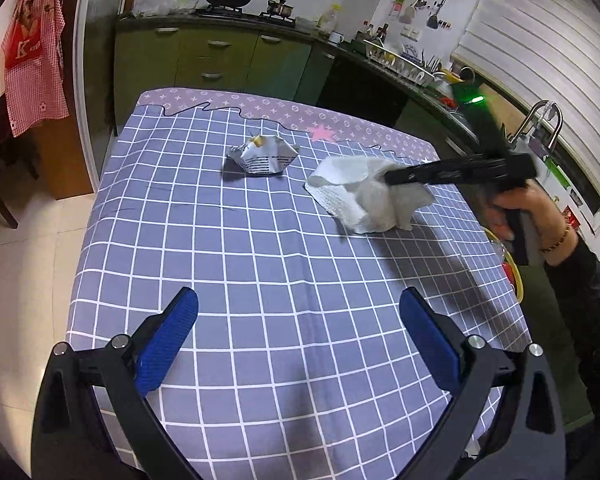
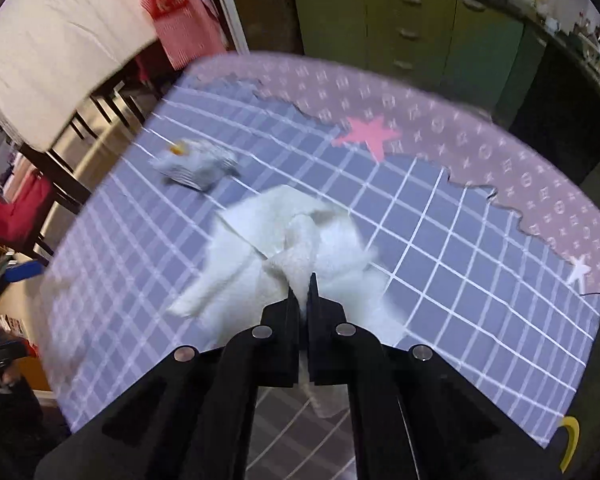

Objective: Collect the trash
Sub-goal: 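Grasp the white tissue with the right tool and lift it, then carry the tissue over the bin and open the right tool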

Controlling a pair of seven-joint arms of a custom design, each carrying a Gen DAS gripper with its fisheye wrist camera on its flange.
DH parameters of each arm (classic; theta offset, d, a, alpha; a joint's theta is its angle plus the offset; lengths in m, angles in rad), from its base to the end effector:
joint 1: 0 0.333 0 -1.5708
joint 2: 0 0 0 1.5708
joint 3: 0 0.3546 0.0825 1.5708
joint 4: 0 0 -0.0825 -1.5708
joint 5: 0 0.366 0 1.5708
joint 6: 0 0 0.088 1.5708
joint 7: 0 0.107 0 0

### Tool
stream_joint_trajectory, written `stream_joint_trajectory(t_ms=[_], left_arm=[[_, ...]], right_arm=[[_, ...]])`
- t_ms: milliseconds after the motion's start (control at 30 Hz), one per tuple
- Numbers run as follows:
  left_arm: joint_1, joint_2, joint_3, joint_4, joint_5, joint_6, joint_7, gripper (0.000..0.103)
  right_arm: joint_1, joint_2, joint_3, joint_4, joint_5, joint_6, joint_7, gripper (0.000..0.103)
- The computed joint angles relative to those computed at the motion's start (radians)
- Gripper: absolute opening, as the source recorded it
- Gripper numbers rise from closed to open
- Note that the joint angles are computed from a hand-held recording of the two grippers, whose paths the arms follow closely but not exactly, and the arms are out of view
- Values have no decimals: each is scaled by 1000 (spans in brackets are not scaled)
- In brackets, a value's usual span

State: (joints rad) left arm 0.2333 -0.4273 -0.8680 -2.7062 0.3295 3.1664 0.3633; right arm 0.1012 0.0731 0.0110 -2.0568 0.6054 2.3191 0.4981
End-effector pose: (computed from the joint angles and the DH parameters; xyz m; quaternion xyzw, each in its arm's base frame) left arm 0.3097 -0.2860 0.4387 -0.7020 0.5975 -0.3509 0.1641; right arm 0.5658 0.0742 0.4707 -0.8978 0.3602 -0.0147 0.2531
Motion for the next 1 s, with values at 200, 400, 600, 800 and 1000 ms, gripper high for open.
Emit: stream_joint_trajectory(t_ms=[200,400,600,800,1000], left_arm=[[-26,-19,2,6,-1,-13,-9,96],[-47,-35,-5,15,5,-18,-18,96],[-32,-49,-34,29,9,-9,-33,96],[20,-18,-95,81,23,-14,-36,96],[93,45,-188,170,80,-51,-34,96]], right_arm=[[-24,-174,-55,-61,119,-61,-90,3],[-64,-295,-148,-79,126,-73,-78,4],[-162,-330,-250,-63,81,-69,-36,4],[-271,-266,-305,-16,6,-32,9,4],[-356,-126,-300,46,-1,66,28,4]])
